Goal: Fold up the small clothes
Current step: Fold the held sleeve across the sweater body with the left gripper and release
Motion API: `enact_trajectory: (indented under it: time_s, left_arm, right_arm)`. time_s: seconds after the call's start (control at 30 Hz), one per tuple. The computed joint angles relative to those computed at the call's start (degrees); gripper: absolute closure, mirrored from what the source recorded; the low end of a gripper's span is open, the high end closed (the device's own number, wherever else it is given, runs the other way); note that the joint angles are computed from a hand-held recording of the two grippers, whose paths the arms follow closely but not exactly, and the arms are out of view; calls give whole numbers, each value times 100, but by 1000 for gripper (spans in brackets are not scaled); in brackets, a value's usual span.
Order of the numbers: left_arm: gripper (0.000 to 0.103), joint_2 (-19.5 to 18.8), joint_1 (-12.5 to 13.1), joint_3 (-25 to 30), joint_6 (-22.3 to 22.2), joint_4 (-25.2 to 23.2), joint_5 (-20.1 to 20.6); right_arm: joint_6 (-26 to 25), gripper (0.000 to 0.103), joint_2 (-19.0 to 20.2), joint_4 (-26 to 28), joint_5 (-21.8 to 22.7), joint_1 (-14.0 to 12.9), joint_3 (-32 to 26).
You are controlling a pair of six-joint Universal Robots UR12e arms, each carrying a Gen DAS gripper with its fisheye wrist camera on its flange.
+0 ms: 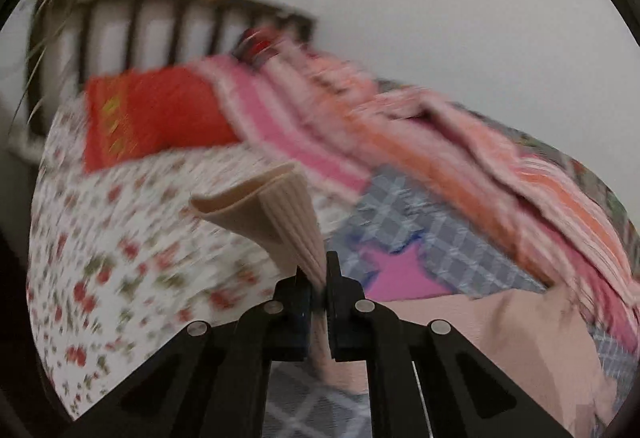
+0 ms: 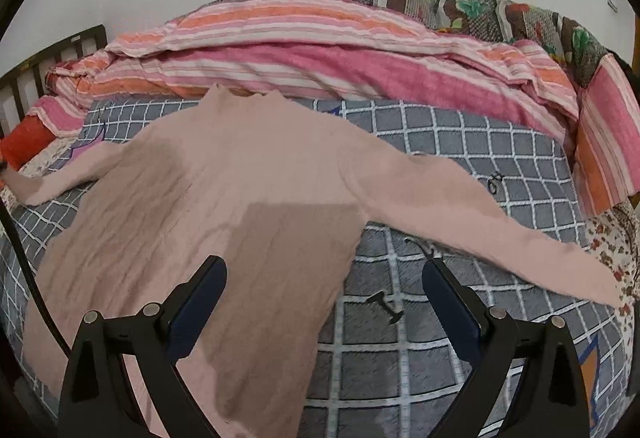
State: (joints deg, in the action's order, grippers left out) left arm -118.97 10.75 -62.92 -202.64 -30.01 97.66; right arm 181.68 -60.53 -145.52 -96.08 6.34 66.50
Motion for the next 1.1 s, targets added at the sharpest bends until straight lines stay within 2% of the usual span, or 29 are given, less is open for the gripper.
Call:
enact_trajectory:
  time_s: [0.17,0.3,0.5,0.57,0.63,0.83,0.9,0.97,1.03,1.07,1.1]
  left_arm:
    - [97,-355,-358,817,573,-98,-370]
    - [97,-820,-725,1667,1007,-282,-753]
    - [97,-1616,-1261,3019,1621,-950,-1401]
    - [97,-1804,-1406,3271,1816,-1148,-1533]
    - [97,-1952,-1520,3451,1889,-1422,-1750]
    - [96,-2076,-1681,3437,1779,-1894,-2586]
    - [94,-2054,-1671,3322,1689,-1812,-2871]
    - [78,-1967,-1659,3201,1699,-1817,-2778]
    - [40,-1829,-1603,3008,1727,-1757,-2625]
    - [35,-1732,-1552,2825,1710,-1575,-2578]
    - [34,-1616,-1501,2591,1661,-1288,-2456]
  right_arm:
    - [-3,6,-108,-190,59,-109,175]
    - [175,6,-231,-278,58,-243,369]
    - [393,6,-367,-258,-56,-443,589]
    - [462,6,-385,-221,-119,-491,620]
    - [531,6,-398,-188,-113,-529,640]
    - [519,6,-346,-143,-129,-542,584]
    - [493,6,-278,-111,-80,-522,485]
    - [483,6,-218,-81,-1,-505,396]
    - [466,6,-125,-22,131,-477,249]
    - [460,6,-85,-1,199,-465,187]
    - [453,6,-16,40,322,-451,74]
